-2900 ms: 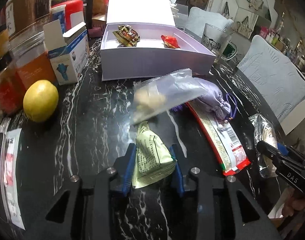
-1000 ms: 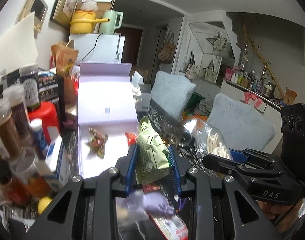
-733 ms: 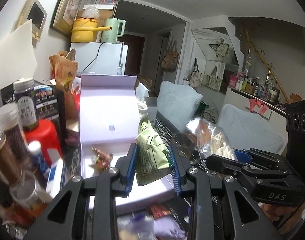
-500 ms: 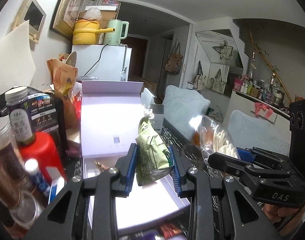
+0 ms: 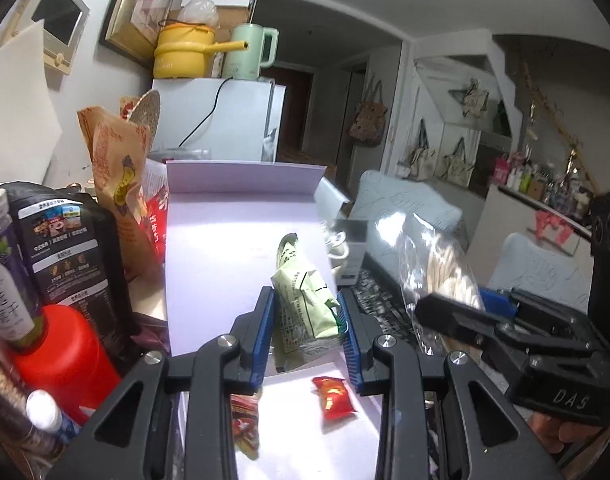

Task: Organize soft objects
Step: 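Carry the rose bag and green packet with both grippers over the lavender box, then open both grippers to drop the rose bag and green packet into the box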

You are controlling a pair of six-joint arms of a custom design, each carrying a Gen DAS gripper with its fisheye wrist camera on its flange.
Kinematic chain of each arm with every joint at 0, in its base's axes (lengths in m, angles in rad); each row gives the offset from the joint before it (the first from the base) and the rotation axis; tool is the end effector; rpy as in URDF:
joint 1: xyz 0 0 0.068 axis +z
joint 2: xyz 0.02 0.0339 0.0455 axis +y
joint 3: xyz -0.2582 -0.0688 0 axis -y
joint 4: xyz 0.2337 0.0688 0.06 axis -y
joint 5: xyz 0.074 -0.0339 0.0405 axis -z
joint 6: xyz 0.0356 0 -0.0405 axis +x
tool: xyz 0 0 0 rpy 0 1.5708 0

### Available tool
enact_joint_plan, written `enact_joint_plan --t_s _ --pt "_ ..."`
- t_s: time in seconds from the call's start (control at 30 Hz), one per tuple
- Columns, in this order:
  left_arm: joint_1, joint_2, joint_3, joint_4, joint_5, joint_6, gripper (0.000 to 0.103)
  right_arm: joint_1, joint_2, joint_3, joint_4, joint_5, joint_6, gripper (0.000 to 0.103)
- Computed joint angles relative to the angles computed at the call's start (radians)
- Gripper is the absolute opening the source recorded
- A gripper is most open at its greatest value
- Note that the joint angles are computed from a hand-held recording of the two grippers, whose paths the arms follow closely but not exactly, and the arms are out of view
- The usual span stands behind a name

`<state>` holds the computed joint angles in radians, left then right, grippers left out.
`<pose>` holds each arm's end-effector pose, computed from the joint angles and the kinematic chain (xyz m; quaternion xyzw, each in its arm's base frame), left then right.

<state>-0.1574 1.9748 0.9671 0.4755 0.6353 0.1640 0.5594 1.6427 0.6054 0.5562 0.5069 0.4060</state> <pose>0.3774 -0.0813 0.1332 0.2850 0.7893 -0.2696 0.4723 0.2654 0.1457 0.1517 0.0661 0.8354 0.0430 0.5439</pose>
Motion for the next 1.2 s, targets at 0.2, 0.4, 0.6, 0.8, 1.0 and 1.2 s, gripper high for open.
enact_joint_plan --t_s 0.2,0.4,0.6,0.8,1.0,1.2 --pt "-0.031 0.096 0.097 -0.079 -0.09 0.037 0.031 -0.115 0.117 0.06 0.054 -0.137 -0.007 0.041" --pt "-0.068 0.172 0.169 -0.142 -0.187 0.056 0.031 -0.175 0.184 0.11 0.0 -0.198 0.004 0.041" --pt "-0.089 0.225 0.211 -0.172 -0.235 0.07 0.031 -0.205 0.244 0.154 -0.049 -0.231 0.013 0.041" --pt "-0.109 0.257 0.236 -0.186 -0.294 0.083 0.031 -0.218 0.313 0.224 -0.127 -0.248 0.031 0.041" --pt "-0.118 0.317 0.307 -0.248 -0.329 0.083 0.031 -0.227 0.38 0.284 -0.186 -0.28 0.047 0.042" --pt "-0.118 0.359 0.364 -0.292 -0.356 0.079 0.031 -0.24 0.409 0.308 -0.206 -0.319 0.06 0.043"
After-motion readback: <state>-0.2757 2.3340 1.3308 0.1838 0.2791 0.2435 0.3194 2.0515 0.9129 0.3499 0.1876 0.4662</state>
